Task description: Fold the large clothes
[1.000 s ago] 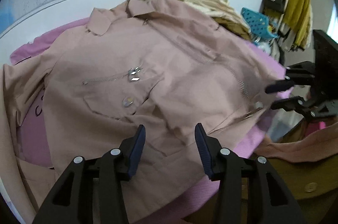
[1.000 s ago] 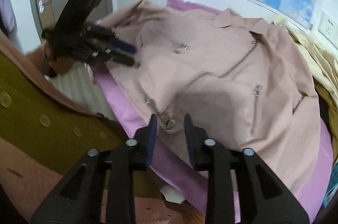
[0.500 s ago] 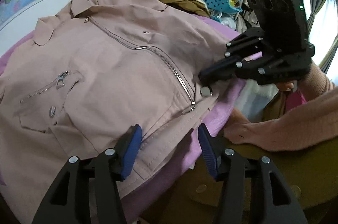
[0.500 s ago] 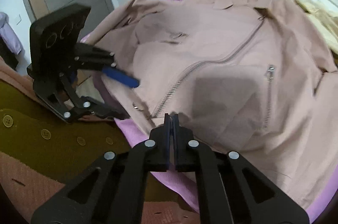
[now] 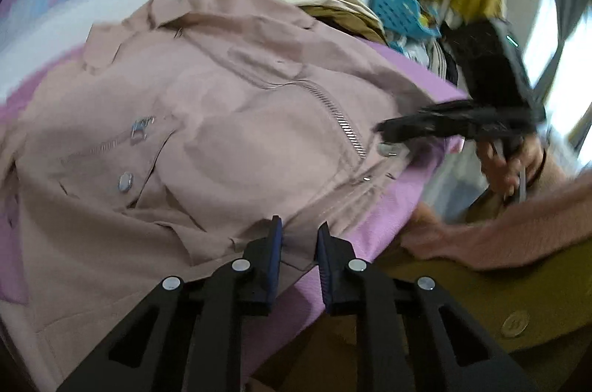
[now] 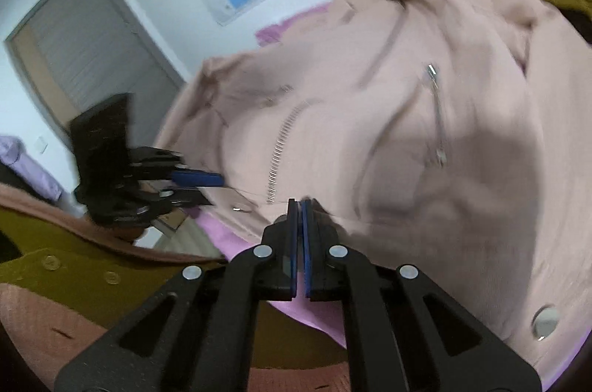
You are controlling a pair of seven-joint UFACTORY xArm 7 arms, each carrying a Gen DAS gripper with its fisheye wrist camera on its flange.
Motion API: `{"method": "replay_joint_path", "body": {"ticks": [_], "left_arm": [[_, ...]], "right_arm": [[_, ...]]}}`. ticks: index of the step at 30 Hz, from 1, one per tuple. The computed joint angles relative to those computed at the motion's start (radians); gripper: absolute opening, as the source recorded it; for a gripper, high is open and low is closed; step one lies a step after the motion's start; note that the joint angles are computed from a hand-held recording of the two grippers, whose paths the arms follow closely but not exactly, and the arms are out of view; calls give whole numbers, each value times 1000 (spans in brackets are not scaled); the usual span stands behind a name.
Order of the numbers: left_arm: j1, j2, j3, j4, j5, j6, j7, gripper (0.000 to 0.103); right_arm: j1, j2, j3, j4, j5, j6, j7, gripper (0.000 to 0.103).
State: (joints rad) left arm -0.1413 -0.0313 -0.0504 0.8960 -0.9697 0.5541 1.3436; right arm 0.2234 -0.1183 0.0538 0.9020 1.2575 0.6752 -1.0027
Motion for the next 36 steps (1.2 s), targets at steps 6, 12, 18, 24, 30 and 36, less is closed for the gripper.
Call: {"method": "replay_joint_path", "body": {"ticks": [6,12,18,24,30,36], "left_arm": [[0,-1,6,10,29,38,-6,41],[24,-1,48,40,-77,71,13,54],[45,61,0,59,192,-136,-212,49],[76,92,-4,166,108,-234,-150,65],[-162,355,325,454,634,-314,-729,66],[25,635,256,907,830,74,-1056,67]], "right_arm": [[7,-7,10,-5,-30,-50,39,2],[18,-7,12,10,-68,-57,101,7],[15,7,3,77,-126,-67,98,29],[-2,191,35,310,-410,-183,306,54],[-2,534,35,740,-744,-64,621,56],[23,843,21,1159,-947,125,836,61]]}}
